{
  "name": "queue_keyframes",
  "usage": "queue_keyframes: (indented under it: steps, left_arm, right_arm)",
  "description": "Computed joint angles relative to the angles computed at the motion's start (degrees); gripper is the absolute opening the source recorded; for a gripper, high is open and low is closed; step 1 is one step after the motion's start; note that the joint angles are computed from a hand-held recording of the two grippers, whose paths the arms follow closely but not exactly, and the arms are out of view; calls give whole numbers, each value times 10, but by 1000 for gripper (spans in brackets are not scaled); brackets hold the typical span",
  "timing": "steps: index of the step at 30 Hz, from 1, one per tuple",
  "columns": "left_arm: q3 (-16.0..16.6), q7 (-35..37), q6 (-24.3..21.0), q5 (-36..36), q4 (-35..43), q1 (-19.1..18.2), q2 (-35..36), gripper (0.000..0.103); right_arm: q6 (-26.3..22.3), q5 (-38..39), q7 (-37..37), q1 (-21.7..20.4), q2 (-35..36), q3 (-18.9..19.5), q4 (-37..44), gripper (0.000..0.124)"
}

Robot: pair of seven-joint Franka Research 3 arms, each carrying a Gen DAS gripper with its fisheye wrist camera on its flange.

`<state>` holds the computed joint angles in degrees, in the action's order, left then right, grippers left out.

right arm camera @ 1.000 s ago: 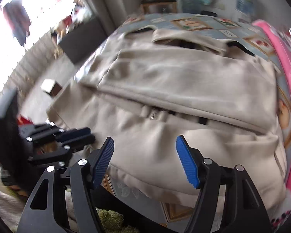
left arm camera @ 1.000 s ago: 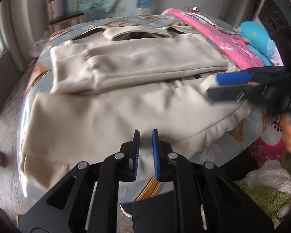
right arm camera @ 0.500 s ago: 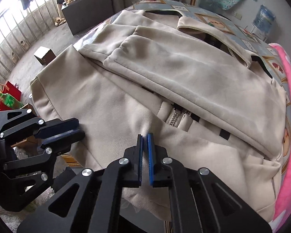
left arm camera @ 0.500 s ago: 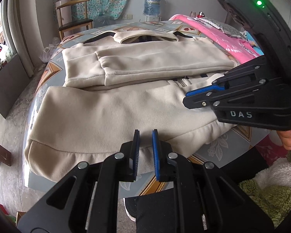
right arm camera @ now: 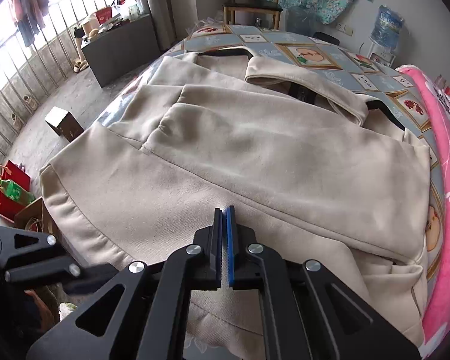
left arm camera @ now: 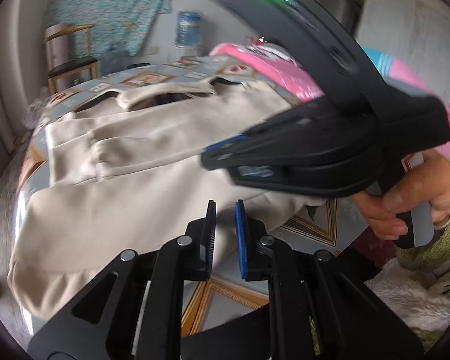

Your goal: Fold large clothes

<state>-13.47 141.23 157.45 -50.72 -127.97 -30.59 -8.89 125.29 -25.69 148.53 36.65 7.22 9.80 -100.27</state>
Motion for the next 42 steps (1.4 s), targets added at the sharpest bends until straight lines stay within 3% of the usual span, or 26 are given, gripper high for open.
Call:
queue_keyframes:
  steps: [4, 6, 7, 9, 12, 14, 16, 18, 19, 23, 26, 28, 30, 31, 33, 35, 37, 42]
  left_arm:
    - [-4, 8, -3, -14, 24, 2, 30, 12]
    - [-13, -23, -13, 20, 35, 15, 49, 12]
    - [-20, -50, -17, 56, 40, 21, 61, 12]
    - [-29, -27, -1, 36, 34, 25, 67, 12]
    - [-36, -26, 1, 41, 40, 32, 74, 12]
    - [-41, -25, 6, 42, 43, 36, 79, 12]
    - [-44, -31, 8, 50, 44, 39, 81, 12]
    - [-46, -32, 7, 52, 46, 42, 82, 12]
    - [-46, -32, 4, 48, 48, 43, 83, 12]
    - [-47, -28, -3, 35, 48, 48, 81, 12]
    - [-47, -23, -1, 32, 47, 48, 80, 12]
    - [-47, -16, 0, 27, 46, 48, 78, 12]
    - [-46, -17, 1, 28, 44, 48, 75, 12]
    - [-45, -16, 2, 27, 42, 48, 71, 12]
    - [-41, -3, -2, 11, 37, 46, 59, 12]
    - [-34, 14, -14, -8, 29, 42, 42, 12]
    - [-25, 30, -27, -22, 23, 36, 24, 12]
    - [4, 53, -105, -42, 1, 28, -22, 12]
  right_arm:
    - [14, 21, -24, -8, 8, -3, -6, 0]
    - [-13, 12, -25, -5, 18, -6, 2, 0]
    - [2, 27, -30, -11, 14, -9, -10, 0]
    - [39, 50, -32, -20, 1, -11, -35, 0]
    - [37, 37, -14, -22, -12, -11, -46, 0]
    - [91, 59, -1, -34, -51, -11, -95, 0]
    - [102, 70, 16, -47, -94, -5, -133, 7]
    - [103, 89, 23, -59, -136, 6, -168, 32]
    - [96, 96, 27, -66, -149, 12, -177, 55]
    - [95, 146, 26, -79, -173, 31, -210, 59]
    - [66, 149, 31, -83, -145, 45, -194, 59]
    - [57, 125, 47, -81, -129, 50, -186, 48]
    - [4, 74, 63, -74, -107, 57, -152, 29]
    - [-4, 64, 66, -69, -104, 55, -147, 9]
    - [23, 79, 65, -64, -114, 46, -160, 5]
    - [4, 45, 84, -60, -114, 49, -151, 2]
    - [17, 23, 115, -62, -127, 47, -157, 2]
    - [56, 14, 147, -79, -147, 44, -180, 2]
